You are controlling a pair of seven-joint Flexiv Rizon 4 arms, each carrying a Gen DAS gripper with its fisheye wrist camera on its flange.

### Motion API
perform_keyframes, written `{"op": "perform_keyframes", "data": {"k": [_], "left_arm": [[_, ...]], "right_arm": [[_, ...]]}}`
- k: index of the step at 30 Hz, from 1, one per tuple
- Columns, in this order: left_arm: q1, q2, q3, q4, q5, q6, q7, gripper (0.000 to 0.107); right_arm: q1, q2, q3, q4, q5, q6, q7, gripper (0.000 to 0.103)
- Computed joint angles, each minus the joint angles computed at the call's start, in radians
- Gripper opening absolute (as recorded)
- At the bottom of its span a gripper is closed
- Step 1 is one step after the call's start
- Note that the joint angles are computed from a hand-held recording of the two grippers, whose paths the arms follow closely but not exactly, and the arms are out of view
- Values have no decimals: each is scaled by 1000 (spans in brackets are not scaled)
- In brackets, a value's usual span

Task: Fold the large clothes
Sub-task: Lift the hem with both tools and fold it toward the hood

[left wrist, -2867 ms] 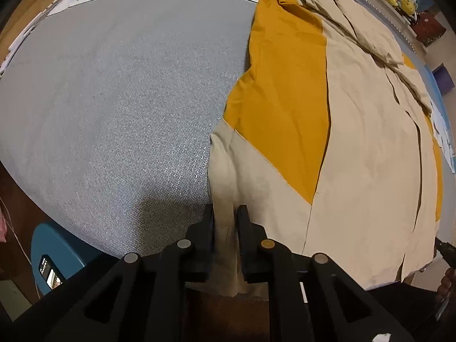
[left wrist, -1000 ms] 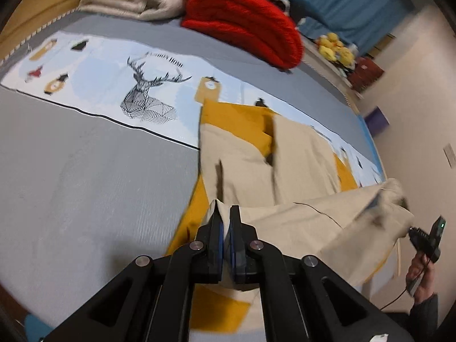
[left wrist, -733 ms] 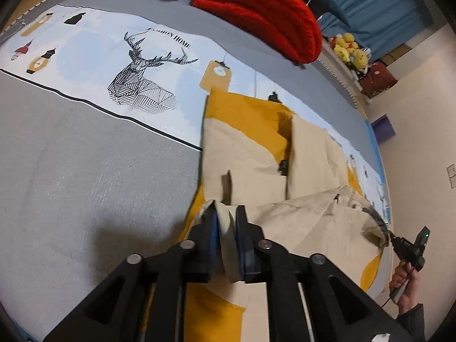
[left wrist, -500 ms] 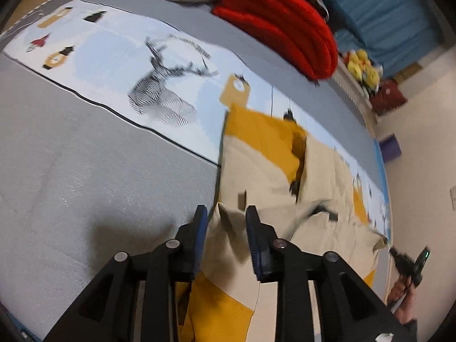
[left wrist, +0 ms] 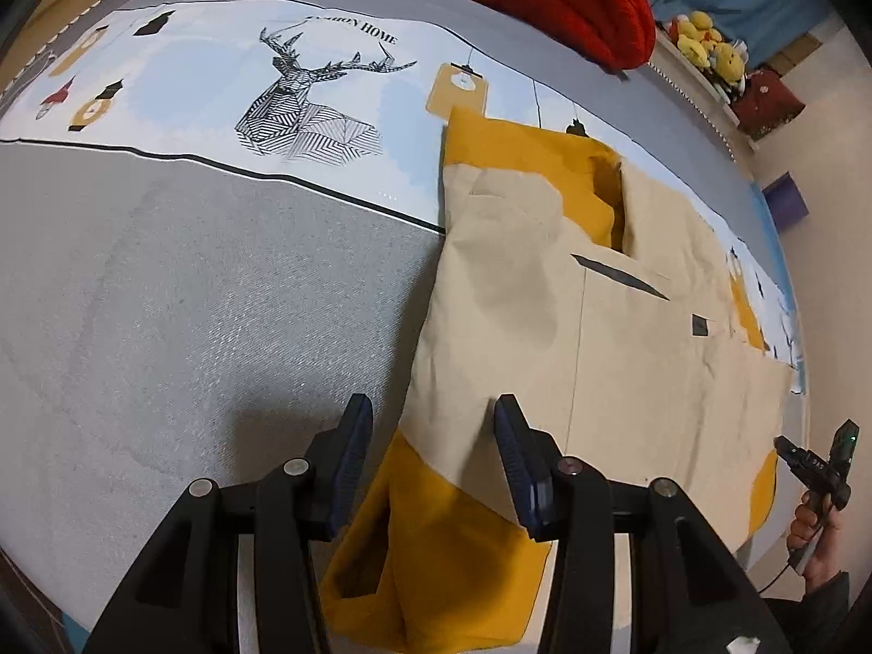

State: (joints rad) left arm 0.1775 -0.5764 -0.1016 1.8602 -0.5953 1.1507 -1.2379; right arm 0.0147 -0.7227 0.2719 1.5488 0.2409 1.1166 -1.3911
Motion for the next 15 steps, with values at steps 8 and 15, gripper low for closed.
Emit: {"op": "perform_keyframes", "data": {"k": [8,15], "left_arm": [[-20,-19,7,-36,36,10,4,14],[-30,-35,15,-67,80,43,-1,2]], "right_arm": [[19,-17,-16,-12,-33,-72,-12,35],[61,-10,-57,0,-88,-42,-1,12]]}}
